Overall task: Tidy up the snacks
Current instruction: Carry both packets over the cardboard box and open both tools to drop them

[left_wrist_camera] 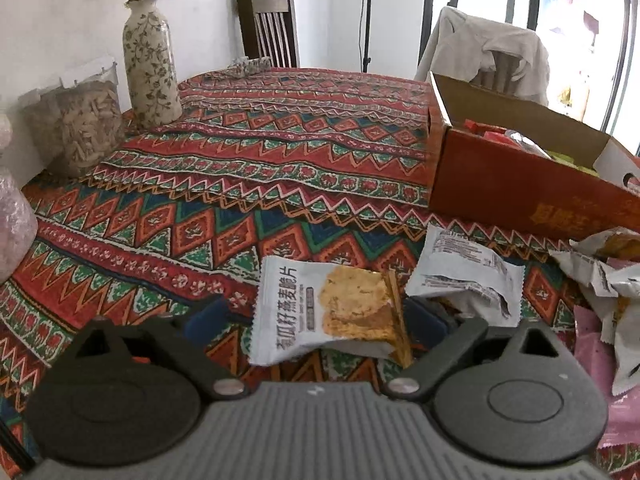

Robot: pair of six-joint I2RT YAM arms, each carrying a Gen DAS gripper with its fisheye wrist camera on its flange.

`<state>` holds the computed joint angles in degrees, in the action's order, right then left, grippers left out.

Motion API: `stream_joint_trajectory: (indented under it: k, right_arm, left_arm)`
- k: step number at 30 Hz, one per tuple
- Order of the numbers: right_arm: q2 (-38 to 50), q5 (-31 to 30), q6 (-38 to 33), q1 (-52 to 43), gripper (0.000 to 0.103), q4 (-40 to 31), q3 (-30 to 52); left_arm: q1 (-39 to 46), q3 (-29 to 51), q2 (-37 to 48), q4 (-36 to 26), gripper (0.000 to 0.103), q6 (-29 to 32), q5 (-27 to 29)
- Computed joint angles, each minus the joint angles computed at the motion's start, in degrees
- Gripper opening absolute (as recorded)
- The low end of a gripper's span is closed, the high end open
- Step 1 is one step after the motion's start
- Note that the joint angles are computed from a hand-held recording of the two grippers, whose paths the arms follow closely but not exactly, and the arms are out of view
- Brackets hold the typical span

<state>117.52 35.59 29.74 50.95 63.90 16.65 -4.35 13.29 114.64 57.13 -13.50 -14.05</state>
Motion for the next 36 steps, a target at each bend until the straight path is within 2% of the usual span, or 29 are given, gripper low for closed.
stream_joint_trajectory:
  k: [2,5,7,12,16,25,30,34,36]
  right_arm:
    - [0.1,0.5,0.1,0.2,0.060,0.6,-0.2]
    - [0.2,0.9,0.2,0.6,0.060,1.2,-0.4]
    - [0.2,1.3,0.4,0.9,0.060,1.4,-0.6]
    - [0.2,2.1,0.5,1.2,0.060,2.5,-1.3]
    - [0.0,2.1,0.3,0.9,0.060,3.3,-1.4]
    - [-1.8,1.4,-4.8,-1.6,0.060,4.4,1.9]
    - [-2.1,-0.7,-8.7,-4.8,0.060,4.8,5.6]
    - [-2.3,-3.3,-12.1,-8.0,0.060,2.1,10.8]
    - [-1.9,-4.7,-13.1,-9.5,0.060,0.2,13.7]
  left_arm:
    - [-0.2,-0.9,-0.7,0.7,0.075,-0.2,-0.2]
    - [-0.3,-1.9,-1.2,2.0,0.066,0.2,0.3]
    - [-0.7,-2.7,-0.8,3.5,0.064,0.3,0.2]
    - [-1.7,-5.4,-1.4,7.5,0.064,0.6,-1.4]
    - [-1.4,-7.3,-5.4,8.0,0.064,0.8,-1.0]
    - [-5.7,-4.8,-19.2,-2.3,0.064,0.4,-0.3]
    - [-9.0,0.3,-20.1,-6.2,0.064,-0.1,-0.3]
    - [-12.0,5.5,-19.6,-9.1,0.064,-0.6,-0.7]
    - [-13.2,7.6,-18.4,-8.7,0.064,-0.2,-0.6]
